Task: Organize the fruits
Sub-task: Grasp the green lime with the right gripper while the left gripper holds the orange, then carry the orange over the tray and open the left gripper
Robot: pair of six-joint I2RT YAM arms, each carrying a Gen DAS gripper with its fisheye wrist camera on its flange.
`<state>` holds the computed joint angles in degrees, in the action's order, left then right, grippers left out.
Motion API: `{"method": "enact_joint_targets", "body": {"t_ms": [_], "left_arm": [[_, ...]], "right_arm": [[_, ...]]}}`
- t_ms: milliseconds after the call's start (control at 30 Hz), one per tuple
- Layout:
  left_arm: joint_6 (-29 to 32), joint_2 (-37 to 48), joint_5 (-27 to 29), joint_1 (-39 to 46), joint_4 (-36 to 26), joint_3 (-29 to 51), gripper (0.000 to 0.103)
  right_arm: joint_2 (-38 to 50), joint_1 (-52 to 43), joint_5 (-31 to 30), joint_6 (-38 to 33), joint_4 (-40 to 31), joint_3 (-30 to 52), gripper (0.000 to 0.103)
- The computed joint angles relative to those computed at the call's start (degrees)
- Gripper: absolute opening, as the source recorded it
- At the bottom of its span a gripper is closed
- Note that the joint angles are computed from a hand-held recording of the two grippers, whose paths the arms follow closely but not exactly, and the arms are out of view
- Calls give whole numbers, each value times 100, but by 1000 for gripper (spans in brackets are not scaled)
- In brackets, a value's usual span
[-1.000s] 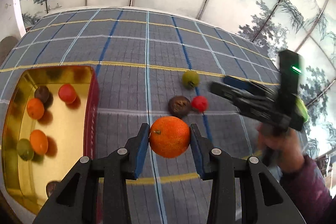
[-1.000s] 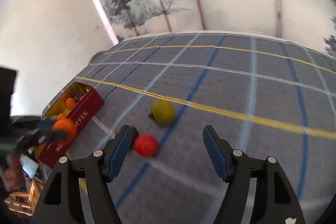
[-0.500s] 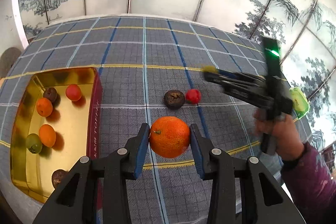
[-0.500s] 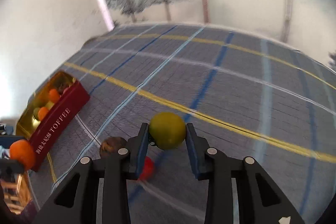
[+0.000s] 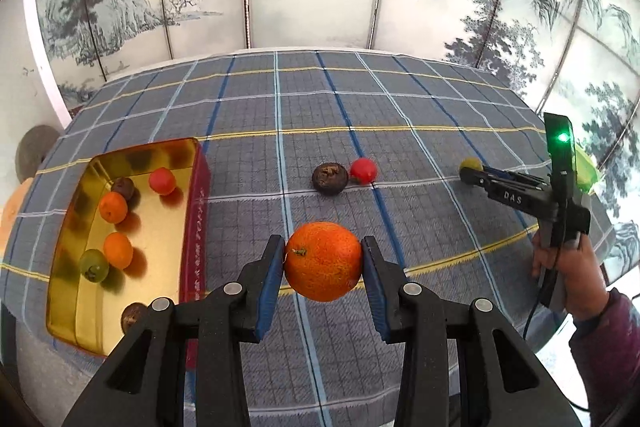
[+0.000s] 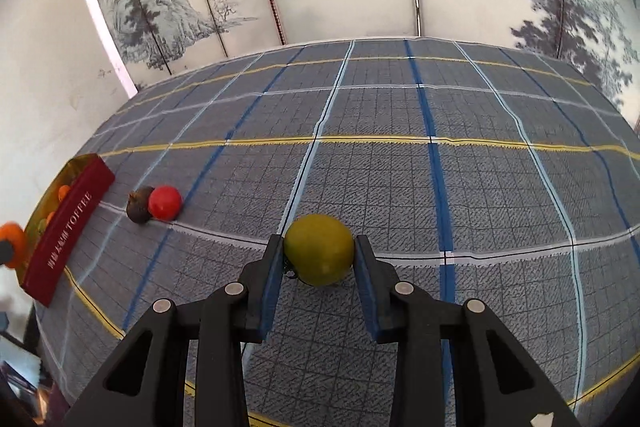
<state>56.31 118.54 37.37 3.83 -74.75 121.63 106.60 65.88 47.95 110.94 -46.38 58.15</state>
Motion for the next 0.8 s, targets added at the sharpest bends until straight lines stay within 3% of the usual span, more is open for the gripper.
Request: {"method": "enact_joint_targets", "body": {"t_ms": [167,433,800], "left_arm": [[130,-222,4,130,327,-390,40],[214,-185,44,288,355,-436,40],[-19,388,40,546,445,432,40]], "right_arm": [[-102,-5,-92,127,167,-194,32],[-95,-5,-152,151,202,-217,32],[-47,-39,-193,156,141,-136,33]]}}
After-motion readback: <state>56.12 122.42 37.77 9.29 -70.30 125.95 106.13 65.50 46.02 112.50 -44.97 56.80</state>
